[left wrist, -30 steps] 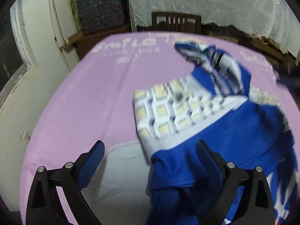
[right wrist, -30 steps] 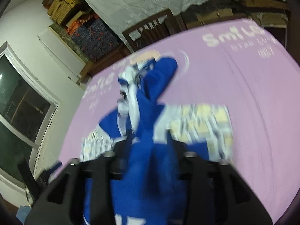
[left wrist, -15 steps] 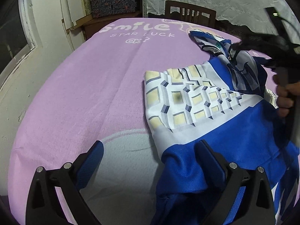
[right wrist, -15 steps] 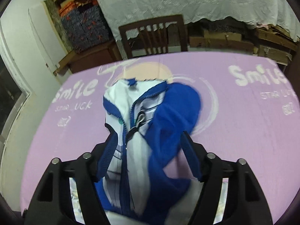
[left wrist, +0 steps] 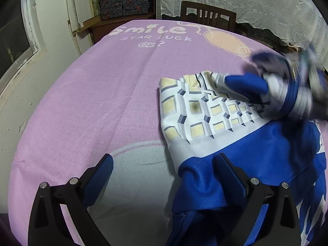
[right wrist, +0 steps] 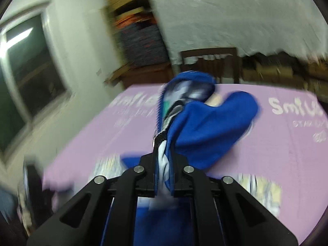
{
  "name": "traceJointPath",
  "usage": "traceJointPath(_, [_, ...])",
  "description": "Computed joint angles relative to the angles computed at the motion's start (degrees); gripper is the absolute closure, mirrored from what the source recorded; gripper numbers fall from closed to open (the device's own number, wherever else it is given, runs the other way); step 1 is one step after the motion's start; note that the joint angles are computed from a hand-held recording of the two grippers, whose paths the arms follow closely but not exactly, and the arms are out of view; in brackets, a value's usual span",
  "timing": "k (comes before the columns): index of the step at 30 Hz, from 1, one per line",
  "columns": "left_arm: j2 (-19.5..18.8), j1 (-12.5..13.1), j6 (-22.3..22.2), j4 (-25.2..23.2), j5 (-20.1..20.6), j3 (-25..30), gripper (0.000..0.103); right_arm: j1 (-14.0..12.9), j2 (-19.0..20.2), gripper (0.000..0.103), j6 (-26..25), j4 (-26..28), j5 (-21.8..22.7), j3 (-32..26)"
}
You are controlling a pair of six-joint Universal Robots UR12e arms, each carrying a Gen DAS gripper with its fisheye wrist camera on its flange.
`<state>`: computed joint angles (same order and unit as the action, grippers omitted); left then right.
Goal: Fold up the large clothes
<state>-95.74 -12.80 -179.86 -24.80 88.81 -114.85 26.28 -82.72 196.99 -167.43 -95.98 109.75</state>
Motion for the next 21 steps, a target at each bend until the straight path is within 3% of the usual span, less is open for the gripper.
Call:
traceJointPath(2, [0.0,0.0,0.1,0.1,0.0,-0.1,0.003,1.6,-0.7,0.084,-2.8,8.7,-1.2,0.3])
traceJointPath(4, [0.1,0.0,0.2,0.2,-0.1,-0.2,0.003,1.9,-1.9,0.079,-0.2,13.3,-1.2,1.9])
traceJointPath(6, [0.2,0.1,0.3,0.0,-0.1,-0.1,0.003,-0.5,-4.4,0.077,6.6,9.2,4.6,5.2])
traceJointPath(8, [0.5,0.4,0.9,-1.0,-1.4,0.1,0.003,-4.2,-7.3,0.043,17.5,-0.8,9.5,9.5])
traceJointPath(10, [0.8,1.6,0.4,-1.8,-6.5,1.0,0.003,-6.8,-8.6,0.029,25.7,-8.5,10.5,12.0])
traceJointPath(13, [0.6,2.9,-1.5,-2.4,-14.6,2.5,0.003,-11.1,-8.5,0.029,35.5,-12.9,15.5,13.4])
traceJointPath(15, [-0.2,2.9,-0.5,-2.7,-19.1,3.4,0.003,-12.6,-7.8,0.028,39.8,-11.9,16.9,13.1])
traceJointPath(17, [-1.1,1.7,1.5,-4.1,-18.1,4.2,0.003,-13.1,-7.1,0.027,44.4,-11.0,16.0,12.8])
traceJointPath(19, [-2.3,-0.3,2.6,-4.6,-13.8,4.4,0.003,-14.0,-6.2,0.026,47.6,-9.8,16.3,12.2])
traceJointPath(21, [-2.9,-2.9,6.0,0.2,-6.4,3.4,0.003,-14.9,-5.0,0.026,48.0,-9.3,17.8,11.2])
